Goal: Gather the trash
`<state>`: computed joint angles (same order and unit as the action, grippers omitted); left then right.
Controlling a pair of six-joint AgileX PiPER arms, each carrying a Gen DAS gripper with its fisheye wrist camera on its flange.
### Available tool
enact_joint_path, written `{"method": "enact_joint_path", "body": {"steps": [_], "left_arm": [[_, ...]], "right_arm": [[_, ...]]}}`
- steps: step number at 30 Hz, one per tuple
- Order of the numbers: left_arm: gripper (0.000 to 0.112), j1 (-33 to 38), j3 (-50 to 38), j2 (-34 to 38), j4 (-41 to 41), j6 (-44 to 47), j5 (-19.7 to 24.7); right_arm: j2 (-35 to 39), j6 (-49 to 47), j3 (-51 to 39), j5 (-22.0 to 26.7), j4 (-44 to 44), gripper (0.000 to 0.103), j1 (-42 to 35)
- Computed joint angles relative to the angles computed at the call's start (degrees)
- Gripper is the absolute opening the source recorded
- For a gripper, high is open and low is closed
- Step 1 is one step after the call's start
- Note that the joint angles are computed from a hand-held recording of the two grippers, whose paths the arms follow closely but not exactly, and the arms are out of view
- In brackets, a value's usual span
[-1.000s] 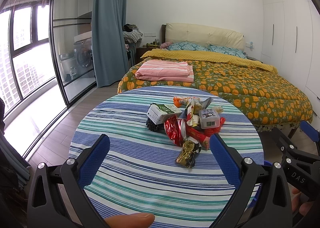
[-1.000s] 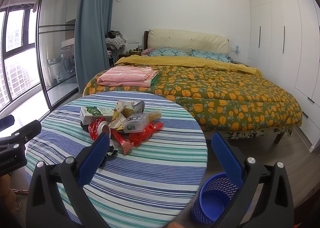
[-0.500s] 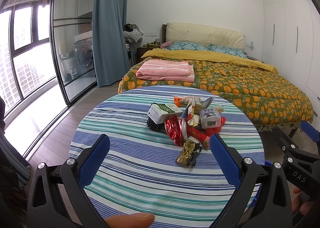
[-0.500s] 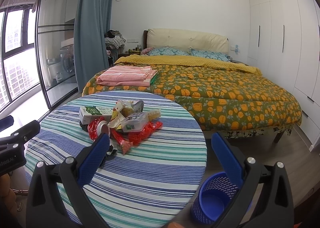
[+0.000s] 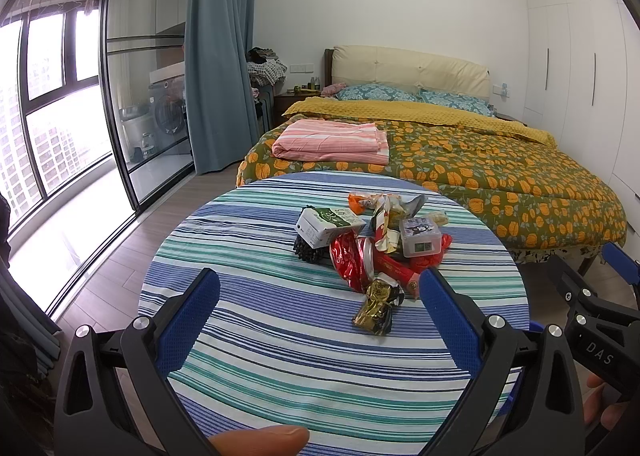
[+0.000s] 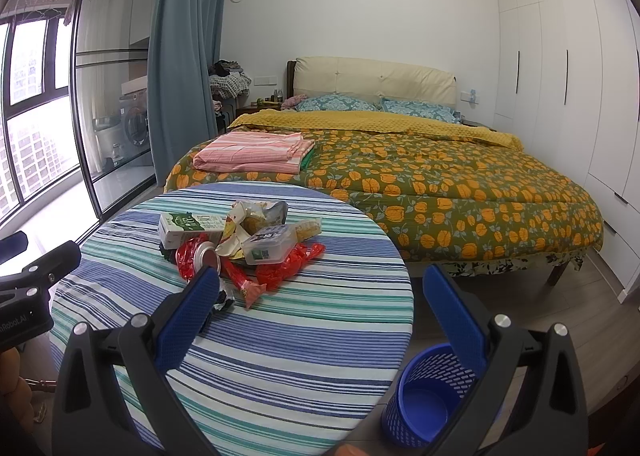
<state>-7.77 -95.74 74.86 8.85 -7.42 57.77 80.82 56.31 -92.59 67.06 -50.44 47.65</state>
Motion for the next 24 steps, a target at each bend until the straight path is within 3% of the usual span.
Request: {"method": "enact_joint_path", "body": {"steps": [24], "left_arm": [[0.099,-0.45,1.48,-0.84,0.79,-0.78,-0.72]], "right_arm": [[-1.67,0.60,3.10,-1.96,0.07,0.099,-1.45]]}}
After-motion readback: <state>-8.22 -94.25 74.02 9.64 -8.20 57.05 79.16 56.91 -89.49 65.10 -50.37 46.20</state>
